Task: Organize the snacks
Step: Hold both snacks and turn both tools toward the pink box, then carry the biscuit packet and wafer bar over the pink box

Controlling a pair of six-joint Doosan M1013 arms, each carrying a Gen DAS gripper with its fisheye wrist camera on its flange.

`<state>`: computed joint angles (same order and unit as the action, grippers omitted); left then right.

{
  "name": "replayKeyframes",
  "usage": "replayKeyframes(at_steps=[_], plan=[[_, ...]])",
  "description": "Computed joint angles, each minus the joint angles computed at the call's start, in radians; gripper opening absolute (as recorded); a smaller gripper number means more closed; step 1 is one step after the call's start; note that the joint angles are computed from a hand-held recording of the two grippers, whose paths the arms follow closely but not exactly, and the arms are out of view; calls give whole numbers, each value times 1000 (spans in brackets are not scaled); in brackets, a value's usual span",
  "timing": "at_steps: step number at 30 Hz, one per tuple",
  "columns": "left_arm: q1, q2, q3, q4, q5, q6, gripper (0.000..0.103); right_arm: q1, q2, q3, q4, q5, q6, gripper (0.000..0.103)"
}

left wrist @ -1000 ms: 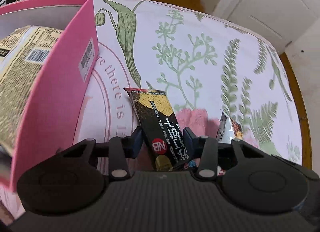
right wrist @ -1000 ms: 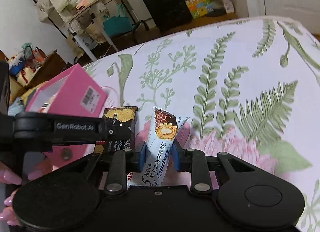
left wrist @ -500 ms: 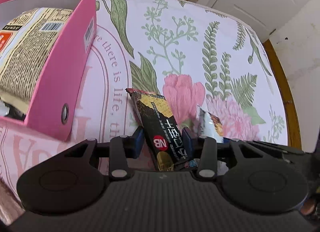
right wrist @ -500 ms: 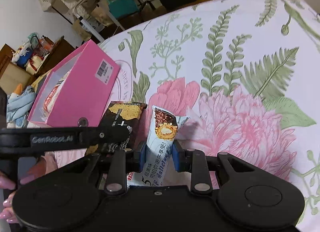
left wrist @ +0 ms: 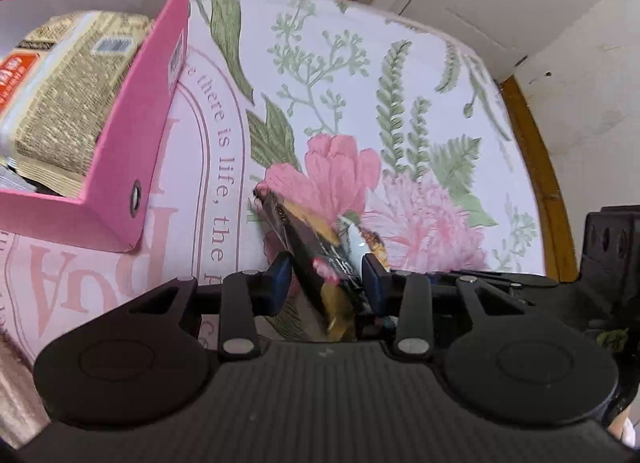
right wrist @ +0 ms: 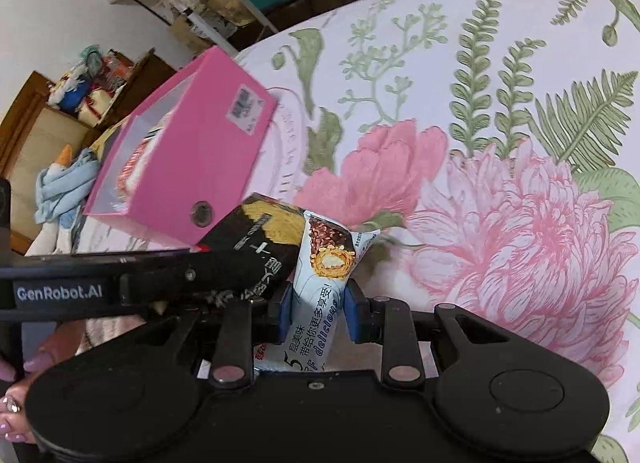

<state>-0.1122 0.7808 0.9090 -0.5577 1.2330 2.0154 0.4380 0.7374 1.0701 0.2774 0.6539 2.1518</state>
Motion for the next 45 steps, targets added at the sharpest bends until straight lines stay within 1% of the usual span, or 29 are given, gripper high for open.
replayKeyframes(at_steps=[2, 4, 5, 6, 7, 8, 11, 12, 14, 15, 17, 19, 21, 23, 25, 27, 28, 29, 32, 34, 36, 38, 45], plan=[[10, -10, 5, -29, 4, 21, 27, -1, -7, 3, 51, -6, -44, 32], [24, -5, -16, -64, 58, 17, 27, 1, -16, 12, 98, -36, -68, 31], [29, -4, -21, -74, 72, 11, 25, 3, -20, 14, 111, -51, -85, 31], [33, -8, -15, -83, 64, 11, 22, 6, -19, 6, 94, -47, -78, 31], [38, -10, -10, -97, 59, 17, 22, 9, -19, -2, 76, -44, -68, 31], [42, -8, -11, -102, 60, 13, 19, 10, -17, -7, 74, -42, -71, 31], [54, 21, -47, -134, 123, -38, 17, 6, -14, -5, 147, -48, -109, 31], [55, 21, -45, -123, 121, -49, 17, 7, -13, -3, 148, -49, -102, 31], [54, 11, -22, -94, 77, -48, 17, 14, -7, -12, 81, -25, -47, 31], [53, 7, -12, -80, 59, -46, 17, 17, -5, -16, 44, -7, -13, 31], [50, 4, -3, -44, 37, -46, 22, 19, -7, -8, -12, 9, 31, 31], [42, -3, 16, 0, 1, -54, 26, 17, -12, 5, -43, 17, 60, 31], [30, -13, 43, 40, -44, -62, 40, 14, -12, 9, -71, 30, 70, 31], [17, -21, 64, 86, -79, -90, 46, 13, -11, 7, -94, 47, 68, 31], [5, -23, 79, 126, -101, -142, 50, 11, -6, -2, -112, 67, 61, 31], [-5, -26, 96, 149, -127, -205, 58, 8, 0, -10, -118, 81, 53, 31], [-11, -29, 106, 156, -140, -204, 60, 7, 3, -14, -119, 84, 51, 31], [-18, -29, 108, 174, -136, -206, 62, 7, 5, -16, -122, 87, 51, 31], [-36, -27, 115, 215, -123, -219, 62, 7, 7, -19, -130, 86, 55, 31], [-45, -39, 144, 237, -160, -235, 61, 8, 5, -15, -121, 81, 46, 31], [-51, -51, 167, 262, -191, -241, 51, 9, 8, -19, -116, 90, 37, 31], [-50, -54, 171, 259, -193, -215, 49, 11, 8, -20, -117, 100, 31, 31], [-20, -47, 123, 188, -62, -154, 48, 22, -3, -34, -96, 137, 32, 31]])
